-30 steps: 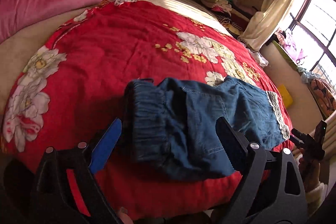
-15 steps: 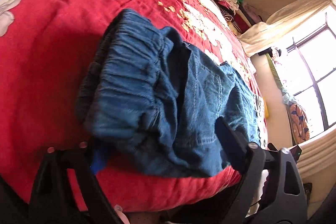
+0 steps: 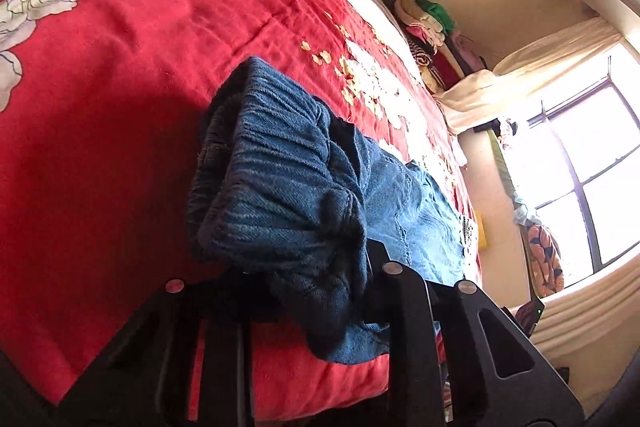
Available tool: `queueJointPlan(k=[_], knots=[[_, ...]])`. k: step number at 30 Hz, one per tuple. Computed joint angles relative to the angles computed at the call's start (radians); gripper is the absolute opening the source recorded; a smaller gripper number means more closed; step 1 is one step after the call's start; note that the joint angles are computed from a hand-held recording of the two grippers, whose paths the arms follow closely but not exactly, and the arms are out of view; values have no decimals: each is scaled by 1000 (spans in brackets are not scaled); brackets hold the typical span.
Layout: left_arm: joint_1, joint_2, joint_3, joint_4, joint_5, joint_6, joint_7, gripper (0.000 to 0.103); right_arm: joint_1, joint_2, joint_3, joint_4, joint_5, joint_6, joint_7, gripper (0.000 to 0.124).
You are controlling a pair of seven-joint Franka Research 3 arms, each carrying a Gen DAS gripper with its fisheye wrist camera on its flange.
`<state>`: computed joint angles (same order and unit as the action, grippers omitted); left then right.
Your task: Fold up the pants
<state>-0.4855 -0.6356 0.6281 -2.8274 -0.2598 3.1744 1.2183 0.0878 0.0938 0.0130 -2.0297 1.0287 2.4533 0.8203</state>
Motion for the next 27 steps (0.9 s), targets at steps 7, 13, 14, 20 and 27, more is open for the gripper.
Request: queueJointPlan(k=[7, 13, 14, 20, 27], knots=[[8, -1, 11, -1, 1, -31, 49, 23, -7, 20, 4, 2, 36, -53, -42, 27], [54, 0, -35, 19, -14, -75, 103, 17, -10, -28, -6, -14, 53, -19, -112, 23], [47, -1, -26, 19, -23, -75, 117, 17, -8, -25, -9, -11, 34, -12, -105, 23], [-65, -15, 109, 8, -84, -43, 208, 19, 2, 19, 2, -15, -30, 30, -82, 23], [26, -12, 8, 8, -82, -89, 200, 31, -8, -19, -4, -38, -22, 48, -77, 39]])
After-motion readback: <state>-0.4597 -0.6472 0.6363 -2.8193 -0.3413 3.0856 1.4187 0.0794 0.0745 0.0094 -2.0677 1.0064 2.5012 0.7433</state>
